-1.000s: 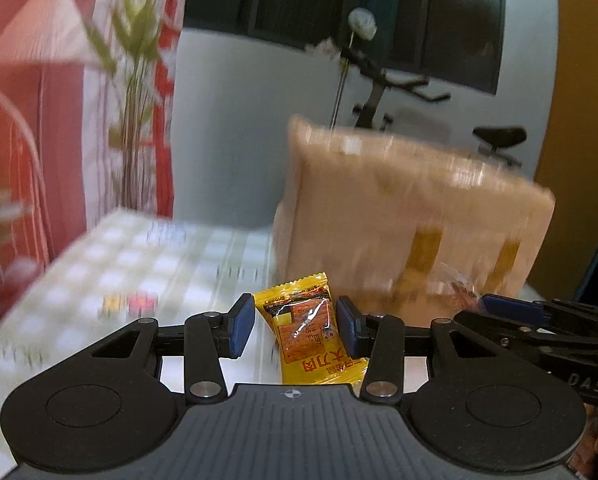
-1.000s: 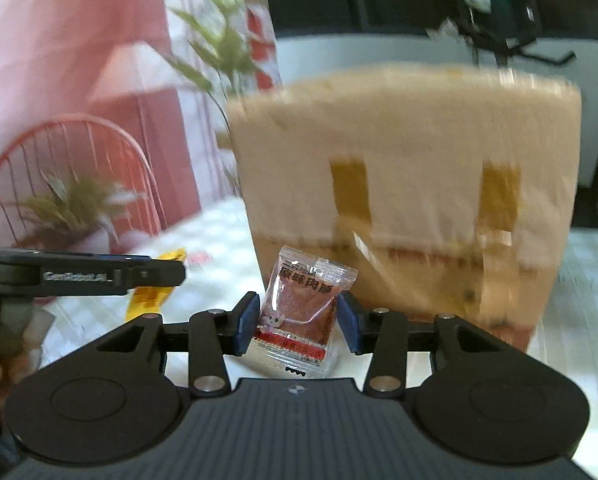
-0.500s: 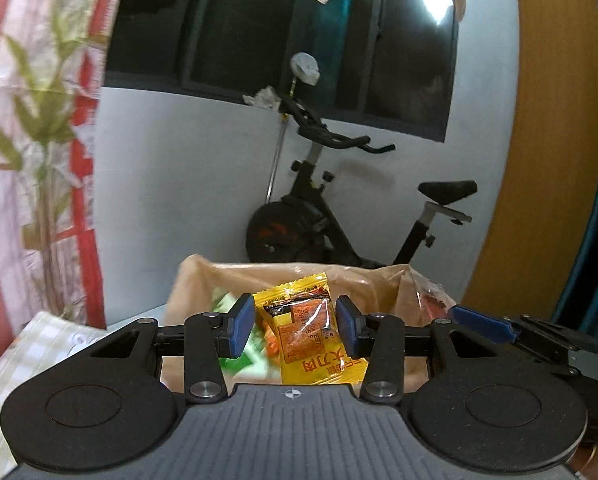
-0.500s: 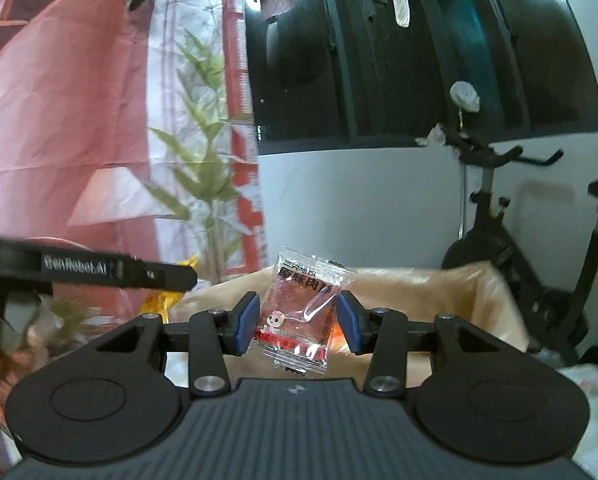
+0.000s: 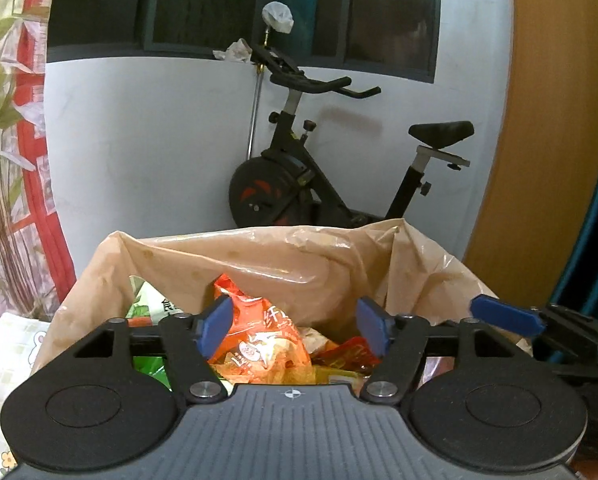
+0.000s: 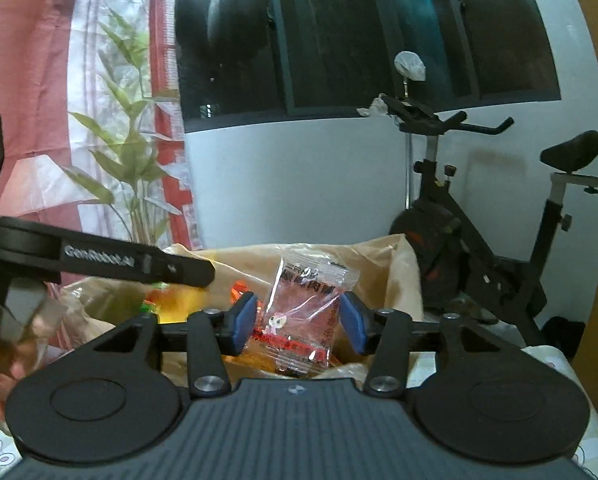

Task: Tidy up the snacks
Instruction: 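Carry both packets over the box and open both tools, then withdraw both tools and lower them toward the cracker pack and small snack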

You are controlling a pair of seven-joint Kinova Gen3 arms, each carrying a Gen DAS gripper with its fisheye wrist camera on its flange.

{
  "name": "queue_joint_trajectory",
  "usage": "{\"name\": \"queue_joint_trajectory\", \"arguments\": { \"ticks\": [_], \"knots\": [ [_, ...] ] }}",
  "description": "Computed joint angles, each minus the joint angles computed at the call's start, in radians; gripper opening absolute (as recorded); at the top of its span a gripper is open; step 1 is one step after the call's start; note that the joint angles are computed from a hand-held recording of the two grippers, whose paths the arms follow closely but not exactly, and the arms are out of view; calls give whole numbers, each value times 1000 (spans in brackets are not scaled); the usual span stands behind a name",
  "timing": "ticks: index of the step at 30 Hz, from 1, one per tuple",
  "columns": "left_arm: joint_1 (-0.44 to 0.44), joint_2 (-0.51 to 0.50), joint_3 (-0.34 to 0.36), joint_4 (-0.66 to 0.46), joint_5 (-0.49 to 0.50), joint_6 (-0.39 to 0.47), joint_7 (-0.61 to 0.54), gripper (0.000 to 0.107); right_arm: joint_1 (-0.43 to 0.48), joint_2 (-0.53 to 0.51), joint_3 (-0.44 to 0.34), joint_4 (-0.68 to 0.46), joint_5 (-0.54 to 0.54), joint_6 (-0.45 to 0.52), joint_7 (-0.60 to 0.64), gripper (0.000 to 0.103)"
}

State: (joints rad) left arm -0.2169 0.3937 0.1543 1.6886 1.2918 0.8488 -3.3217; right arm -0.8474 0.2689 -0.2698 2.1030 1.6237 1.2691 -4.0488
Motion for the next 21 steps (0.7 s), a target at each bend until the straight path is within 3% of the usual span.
{"name": "queue_joint_trajectory", "arguments": {
  "ticks": [4, 14, 21],
  "knots": [
    [-22, 7, -9, -18, -19, 19, 15, 71, -17, -1, -9, 16, -5, 30, -31, 56],
    [-193, 18, -53, -47, -48, 255, -72, 71, -72, 14, -39, 5, 49, 35, -40, 58],
    [-293, 52, -96, -79, -94, 338, -55, 71, -124, 58, -46, -39, 72, 16, -5, 58]
  ]
}}
